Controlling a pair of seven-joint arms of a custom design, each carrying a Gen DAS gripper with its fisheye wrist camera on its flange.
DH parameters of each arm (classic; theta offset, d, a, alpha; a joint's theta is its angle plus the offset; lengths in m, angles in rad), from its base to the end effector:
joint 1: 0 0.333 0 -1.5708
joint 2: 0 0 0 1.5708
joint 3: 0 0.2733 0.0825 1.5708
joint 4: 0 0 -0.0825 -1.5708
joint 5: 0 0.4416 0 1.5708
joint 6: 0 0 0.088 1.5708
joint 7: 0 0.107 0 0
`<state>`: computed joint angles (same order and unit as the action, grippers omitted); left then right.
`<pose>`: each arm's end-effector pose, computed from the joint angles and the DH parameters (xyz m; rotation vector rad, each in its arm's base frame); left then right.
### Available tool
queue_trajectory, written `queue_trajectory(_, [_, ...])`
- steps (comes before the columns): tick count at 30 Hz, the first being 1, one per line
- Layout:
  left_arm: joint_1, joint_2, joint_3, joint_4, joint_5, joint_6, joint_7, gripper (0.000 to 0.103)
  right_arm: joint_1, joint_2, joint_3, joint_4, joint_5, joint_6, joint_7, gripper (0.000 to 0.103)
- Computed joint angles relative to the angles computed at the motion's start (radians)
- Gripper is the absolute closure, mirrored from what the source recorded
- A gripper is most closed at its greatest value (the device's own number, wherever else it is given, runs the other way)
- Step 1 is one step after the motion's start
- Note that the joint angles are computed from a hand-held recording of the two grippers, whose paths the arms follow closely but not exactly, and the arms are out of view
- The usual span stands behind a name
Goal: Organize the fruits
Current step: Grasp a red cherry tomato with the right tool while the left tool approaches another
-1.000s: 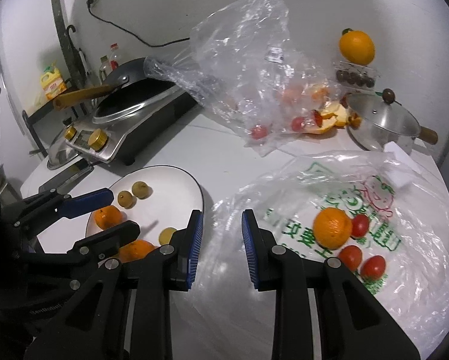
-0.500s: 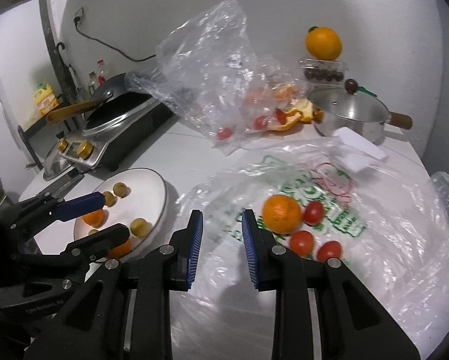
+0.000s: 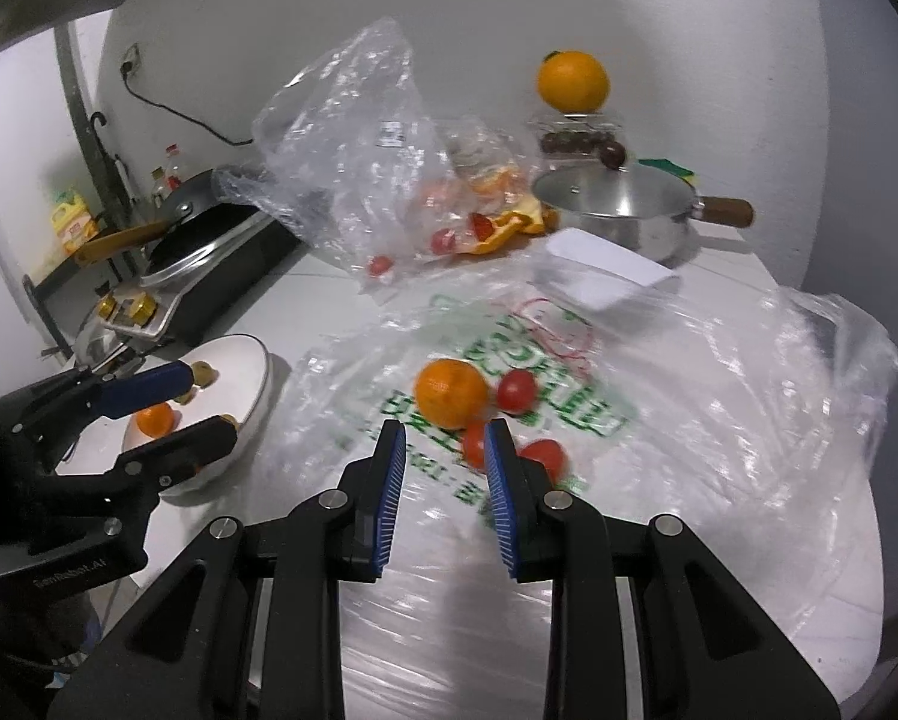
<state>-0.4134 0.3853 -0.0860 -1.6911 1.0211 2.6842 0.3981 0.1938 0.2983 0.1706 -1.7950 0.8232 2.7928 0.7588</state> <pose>0.6320 -0.3692 0.3645 -1.5982 1.7854 -0.7455 0.6795 0.2146 0.3842 -1.9577 1.2084 -0.2871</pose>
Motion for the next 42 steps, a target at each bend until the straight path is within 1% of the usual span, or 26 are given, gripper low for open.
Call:
queue_trajectory(8, [-0.019, 0.107, -0.008, 0.129, -0.082, -0.022, 0.096, 0.05, -0.022, -0.01, -0.013, -0.018, 0.01, -0.009, -0.015, 0.074])
queue_trajectory(10, [-0.026, 0.135, -0.003, 0.162, -0.109, -0.026, 0.122, 0.05, -0.025, -0.01, -0.016, -0.019, 0.008, -0.008, -0.023, 0.074])
queue_trajectory(13, [-0.038, 0.169, 0.005, 0.204, -0.141, -0.034, 0.153, 0.05, -0.019, -0.003, -0.025, -0.019, -0.027, 0.018, -0.027, 0.074])
queue_trajectory(18, [-0.053, 0.233, 0.014, 0.281, -0.202, -0.055, 0.207, 0.05, -0.037, 0.025, -0.022, 0.009, -0.043, 0.014, -0.047, 0.074])
queue_trajectory(23, [-0.063, 0.283, 0.024, 0.338, -0.255, -0.067, 0.239, 0.05, -0.041, 0.073, -0.03, 0.052, -0.092, -0.017, -0.009, 0.074])
queue_trajectory(26, [-0.064, 0.307, 0.026, 0.363, -0.285, -0.07, 0.259, 0.05, -0.044, 0.107, -0.033, 0.085, -0.13, -0.05, 0.013, 0.074])
queue_trajectory(30, [-0.065, 0.341, 0.025, 0.403, -0.324, -0.08, 0.297, 0.05, -0.052, 0.136, -0.023, 0.117, -0.15, -0.078, 0.018, 0.074])
queue_trajectory(34, [-0.069, 0.357, 0.032, 0.42, -0.346, -0.088, 0.313, 0.05, -0.063, 0.157, -0.005, 0.146, -0.138, -0.101, 0.0, 0.074])
queue_trajectory(35, [-0.07, 0.36, 0.034, 0.423, -0.35, -0.09, 0.317, 0.05, -0.062, 0.164, -0.003, 0.155, -0.138, -0.107, -0.001, 0.073])
queue_trajectory(36, [-0.071, 0.362, 0.036, 0.424, -0.353, -0.092, 0.318, 0.05, -0.063, 0.17, -0.001, 0.163, -0.137, -0.112, -0.004, 0.067])
queue_trajectory(37, [-0.071, 0.363, 0.037, 0.426, -0.355, -0.095, 0.321, 0.05, -0.064, 0.174, 0.001, 0.169, -0.135, -0.116, -0.006, 0.064])
queue_trajectory(38, [-0.072, 0.364, 0.039, 0.428, -0.357, -0.097, 0.322, 0.05, -0.065, 0.18, 0.004, 0.178, -0.131, -0.123, -0.009, 0.062])
queue_trajectory(42, [-0.072, 0.375, 0.043, 0.442, -0.362, -0.102, 0.332, 0.05, -0.057, 0.207, 0.0, 0.214, -0.144, -0.141, 0.005, 0.062])
